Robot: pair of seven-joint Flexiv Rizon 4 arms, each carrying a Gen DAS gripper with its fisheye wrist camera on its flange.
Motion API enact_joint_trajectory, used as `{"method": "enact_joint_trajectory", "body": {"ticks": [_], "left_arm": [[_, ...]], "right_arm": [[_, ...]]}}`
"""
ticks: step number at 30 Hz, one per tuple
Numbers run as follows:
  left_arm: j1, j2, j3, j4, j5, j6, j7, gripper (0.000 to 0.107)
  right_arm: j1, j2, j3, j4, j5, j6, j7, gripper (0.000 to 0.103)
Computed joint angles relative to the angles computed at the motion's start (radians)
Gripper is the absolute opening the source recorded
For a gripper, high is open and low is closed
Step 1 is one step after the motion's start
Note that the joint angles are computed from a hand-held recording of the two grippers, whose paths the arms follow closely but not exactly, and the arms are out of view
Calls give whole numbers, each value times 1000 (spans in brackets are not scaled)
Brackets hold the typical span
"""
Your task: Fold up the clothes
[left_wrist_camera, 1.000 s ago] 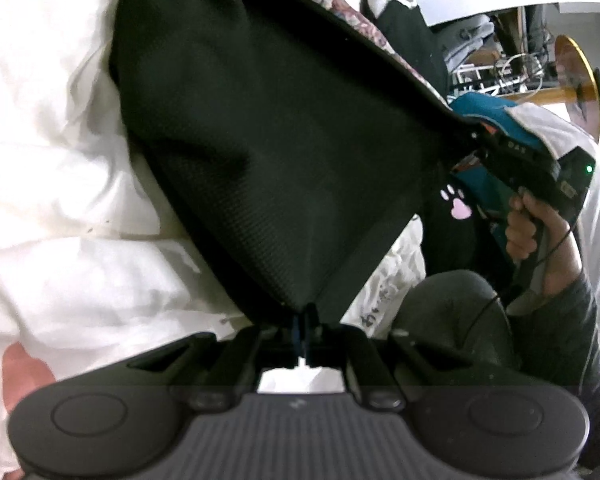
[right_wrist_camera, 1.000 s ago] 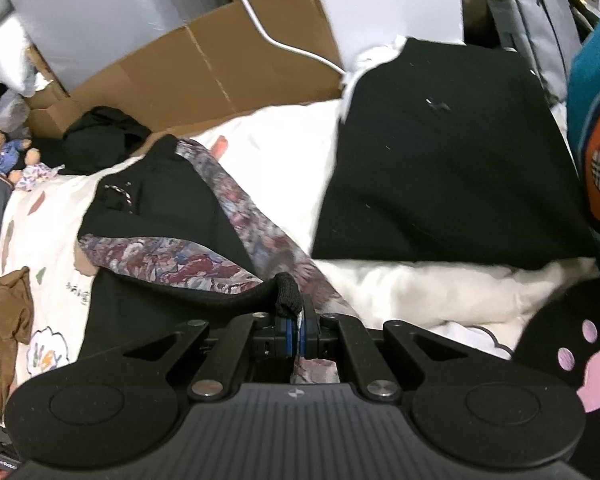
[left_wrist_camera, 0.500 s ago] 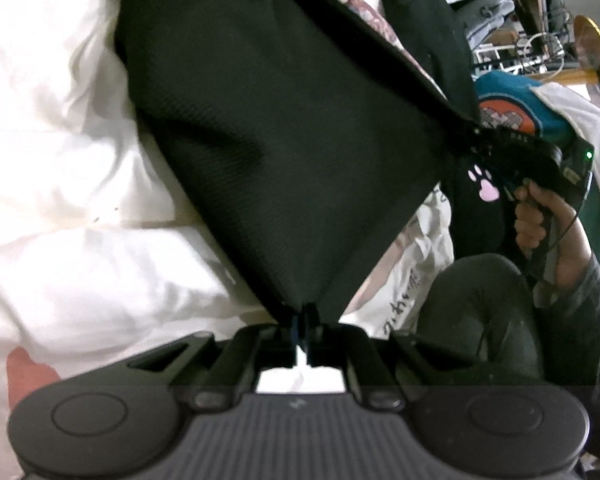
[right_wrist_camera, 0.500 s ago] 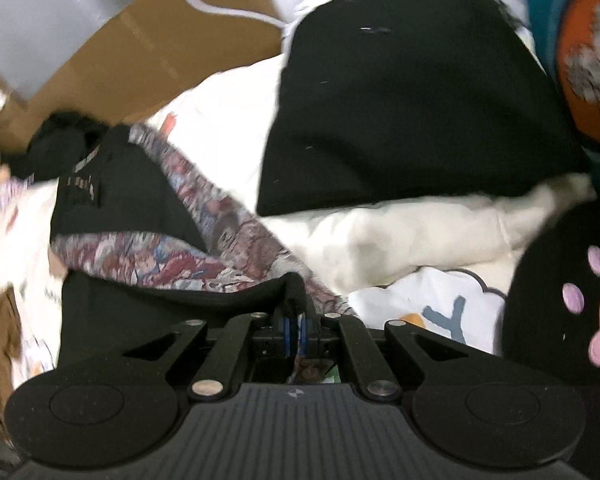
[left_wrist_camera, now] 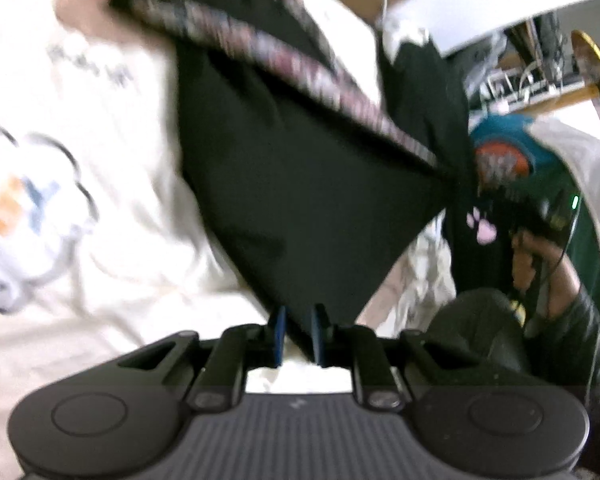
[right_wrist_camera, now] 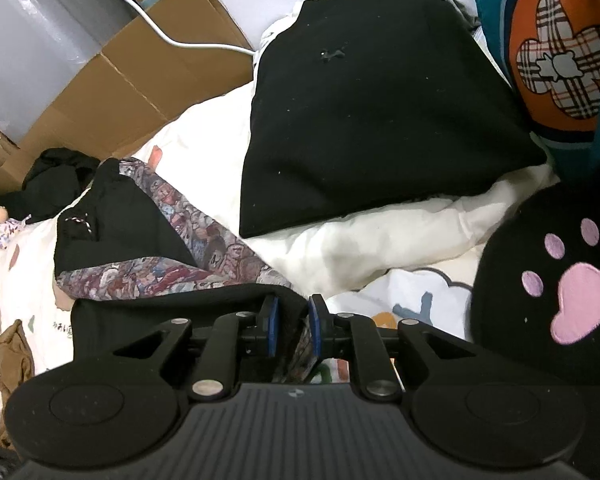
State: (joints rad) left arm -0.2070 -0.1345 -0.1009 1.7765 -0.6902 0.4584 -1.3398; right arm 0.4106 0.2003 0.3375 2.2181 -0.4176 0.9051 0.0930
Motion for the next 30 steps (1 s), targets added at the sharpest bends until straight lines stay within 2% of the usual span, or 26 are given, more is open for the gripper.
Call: {"method": "enact_joint_trajectory", "body": {"ticks": [7, 12, 15, 17, 19, 25, 30], "left_arm": [[40, 68, 37, -127, 100, -20, -117, 16], [49, 113, 45, -196, 161, -35, -201, 23], [47, 130, 43, -235, 205, -35, -274, 27], [52, 129, 45, -268, 232, -42, -296, 32], [58, 124, 48, -294, 262, -38, -319, 33], [65, 106, 56, -271, 262, 13, -318, 35], [75, 52, 51, -252, 209, 67, -265, 39]], "right_arm": [[-17, 56, 15, 4, -34, 28, 39, 21], [-26, 81, 19, -13, -43, 45, 28, 22], [-30, 95, 23, -28, -46, 48, 11, 30], [-35, 104, 28, -36, -54, 47, 6, 40], [-36, 101, 29, -49, -60, 41, -18, 41], [-34, 63, 31, -68, -82, 71, -55, 42], [-17, 7, 22, -85, -93, 90, -74, 42]]}}
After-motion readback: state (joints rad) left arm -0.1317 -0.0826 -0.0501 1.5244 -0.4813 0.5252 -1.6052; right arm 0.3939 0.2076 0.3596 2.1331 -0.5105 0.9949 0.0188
